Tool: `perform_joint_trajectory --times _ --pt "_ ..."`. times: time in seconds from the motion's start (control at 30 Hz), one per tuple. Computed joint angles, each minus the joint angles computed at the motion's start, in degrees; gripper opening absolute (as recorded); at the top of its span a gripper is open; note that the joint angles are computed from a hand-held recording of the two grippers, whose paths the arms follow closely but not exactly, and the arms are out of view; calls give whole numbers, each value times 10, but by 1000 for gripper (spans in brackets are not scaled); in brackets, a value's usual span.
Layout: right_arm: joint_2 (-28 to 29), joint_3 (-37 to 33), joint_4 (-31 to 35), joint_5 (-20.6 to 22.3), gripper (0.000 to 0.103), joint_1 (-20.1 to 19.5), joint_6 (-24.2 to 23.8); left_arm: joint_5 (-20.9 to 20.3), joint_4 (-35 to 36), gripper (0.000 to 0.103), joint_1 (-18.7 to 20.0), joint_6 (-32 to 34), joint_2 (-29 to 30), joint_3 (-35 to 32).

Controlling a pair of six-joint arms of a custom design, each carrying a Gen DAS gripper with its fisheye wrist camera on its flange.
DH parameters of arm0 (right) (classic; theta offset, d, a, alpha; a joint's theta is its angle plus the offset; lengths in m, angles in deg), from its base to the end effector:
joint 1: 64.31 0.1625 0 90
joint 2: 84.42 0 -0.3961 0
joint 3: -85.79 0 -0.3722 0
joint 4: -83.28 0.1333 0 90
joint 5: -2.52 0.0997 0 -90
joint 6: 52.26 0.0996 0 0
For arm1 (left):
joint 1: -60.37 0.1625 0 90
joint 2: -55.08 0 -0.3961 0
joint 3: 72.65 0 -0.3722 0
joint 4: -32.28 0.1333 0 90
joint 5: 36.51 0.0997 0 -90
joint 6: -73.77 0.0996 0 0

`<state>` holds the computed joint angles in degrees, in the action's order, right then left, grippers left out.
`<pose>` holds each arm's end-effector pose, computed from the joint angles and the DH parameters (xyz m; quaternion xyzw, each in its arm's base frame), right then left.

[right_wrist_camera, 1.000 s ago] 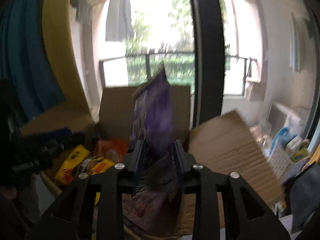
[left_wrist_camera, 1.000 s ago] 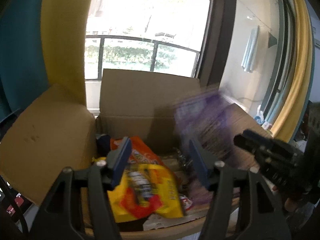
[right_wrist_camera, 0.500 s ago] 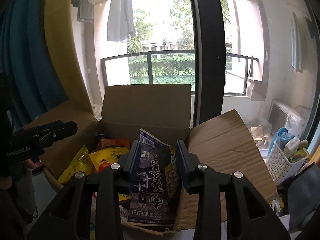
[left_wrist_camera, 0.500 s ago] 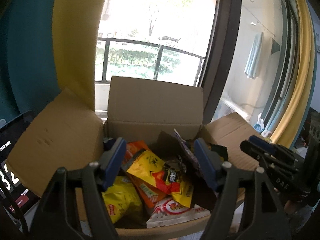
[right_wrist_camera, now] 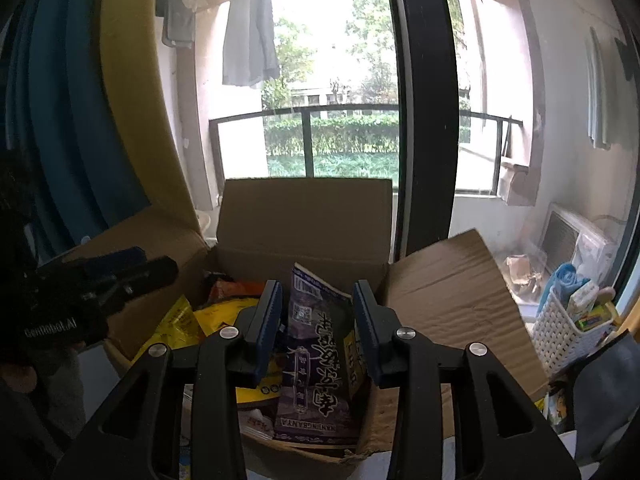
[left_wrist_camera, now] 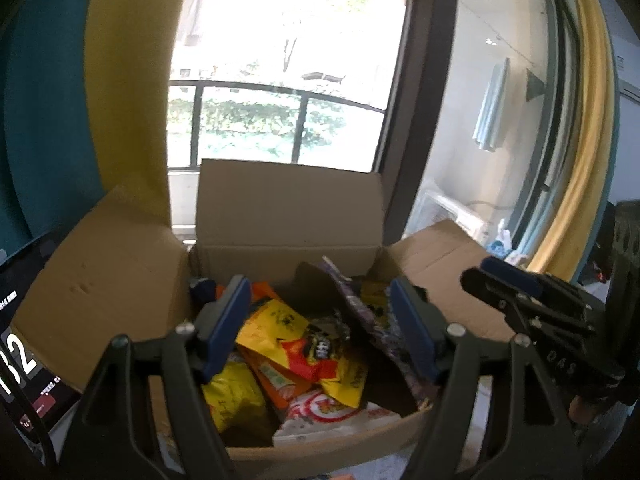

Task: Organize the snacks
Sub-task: 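Raise both open tools and move them back down to the table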

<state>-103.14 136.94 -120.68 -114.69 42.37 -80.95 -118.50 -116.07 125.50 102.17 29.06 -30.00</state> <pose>0.3113 -0.7331 0.1756 0.1422 -0.7384 0.6125 0.2436 -0.2251 -0.8355 0.2225 0.3957 0.8444 -0.3530 0.0762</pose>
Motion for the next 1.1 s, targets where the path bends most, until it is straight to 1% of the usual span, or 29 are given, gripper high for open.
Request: perform_joint_trajectory --times 0.07,0.13,0.27,0.63,0.9,1.1 --pt "-10 18 -7 8 47 2 11 -10 -17 78 -3 7 -17 29" --pt "-21 38 -14 8 48 6 21 -15 -32 79 -6 8 -32 55" --pt "-40 78 -37 -2 49 16 18 -22 -45 79 -12 14 -64 105" --pt "-82 198 -134 -33 49 39 18 -27 -111 80 -25 20 -169 268" --pt "-103 275 -190 -56 50 48 20 -15 -142 80 -22 12 -223 353" --pt "-107 314 -207 -67 50 44 30 11 -139 80 -6 0 -239 385"
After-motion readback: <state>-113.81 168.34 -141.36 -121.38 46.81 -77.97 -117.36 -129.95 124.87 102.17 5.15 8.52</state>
